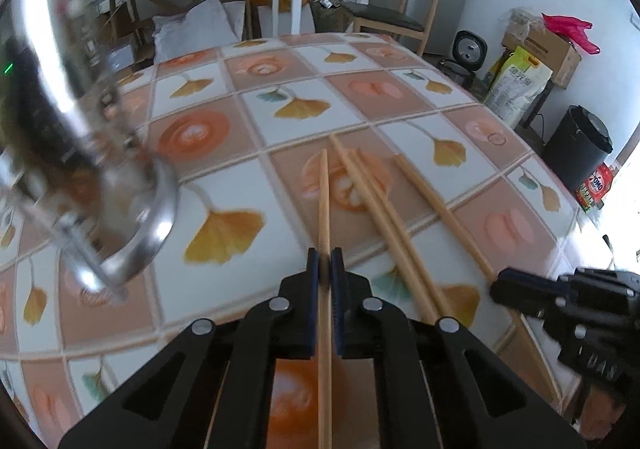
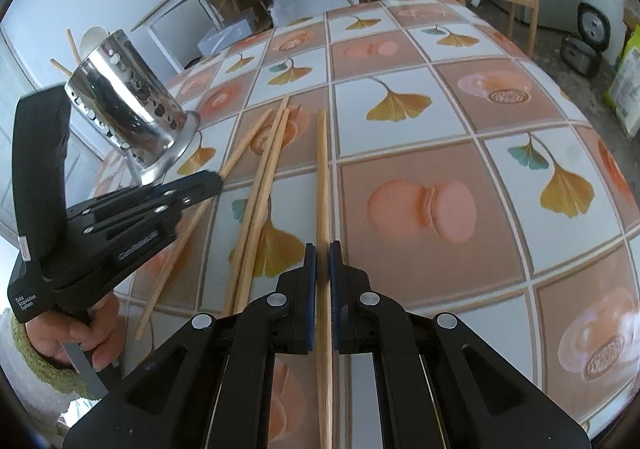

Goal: Organize utensils
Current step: 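Grasp another wooden chopstick with the left gripper while the right gripper lifts its chopstick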

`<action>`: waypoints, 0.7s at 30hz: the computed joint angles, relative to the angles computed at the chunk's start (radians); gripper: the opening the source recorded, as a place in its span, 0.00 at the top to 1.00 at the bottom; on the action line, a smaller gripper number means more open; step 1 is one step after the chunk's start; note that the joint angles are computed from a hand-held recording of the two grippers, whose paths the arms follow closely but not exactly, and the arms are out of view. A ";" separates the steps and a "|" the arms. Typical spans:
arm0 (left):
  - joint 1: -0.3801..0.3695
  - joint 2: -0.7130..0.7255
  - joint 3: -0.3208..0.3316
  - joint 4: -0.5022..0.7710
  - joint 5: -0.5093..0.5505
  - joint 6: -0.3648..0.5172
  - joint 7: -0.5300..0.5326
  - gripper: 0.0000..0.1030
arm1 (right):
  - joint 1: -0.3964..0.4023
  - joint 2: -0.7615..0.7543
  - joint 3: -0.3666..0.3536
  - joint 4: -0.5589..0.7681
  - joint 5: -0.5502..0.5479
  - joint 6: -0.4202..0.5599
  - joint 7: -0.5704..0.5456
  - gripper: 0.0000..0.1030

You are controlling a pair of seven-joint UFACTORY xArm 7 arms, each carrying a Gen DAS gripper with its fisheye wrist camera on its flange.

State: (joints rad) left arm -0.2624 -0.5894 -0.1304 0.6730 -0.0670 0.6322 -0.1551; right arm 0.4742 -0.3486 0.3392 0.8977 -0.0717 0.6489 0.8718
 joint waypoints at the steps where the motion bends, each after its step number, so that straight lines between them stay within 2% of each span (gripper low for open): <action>1: 0.001 -0.022 0.004 -0.010 0.001 0.019 0.001 0.95 | 0.008 -0.005 -0.004 -0.002 0.015 0.005 -0.006 0.96; 7: 0.016 -0.202 0.056 -0.078 -0.011 0.196 0.038 0.95 | 0.055 -0.061 -0.016 -0.035 0.111 0.039 -0.028 0.96; 11: 0.019 -0.224 0.098 -0.068 -0.050 0.272 0.089 0.94 | 0.050 -0.058 -0.006 -0.020 0.112 0.063 -0.034 0.94; 13: 0.030 -0.209 0.094 -0.056 -0.056 0.278 0.105 0.91 | 0.040 -0.041 0.000 0.002 0.095 0.075 -0.034 0.89; 15: 0.039 -0.191 0.085 -0.045 -0.060 0.272 0.112 0.81 | 0.033 -0.024 0.001 0.019 0.079 0.076 -0.044 0.87; 21: 0.060 -0.106 0.049 -0.010 -0.033 0.201 0.128 0.80 | 0.011 0.064 0.008 0.097 0.001 0.106 -0.060 0.87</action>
State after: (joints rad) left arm -0.2021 -0.6952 -0.0817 0.6626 -0.0995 0.8328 -0.0275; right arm 0.4851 -0.2851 0.3476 0.9946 -0.0708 0.7548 0.8119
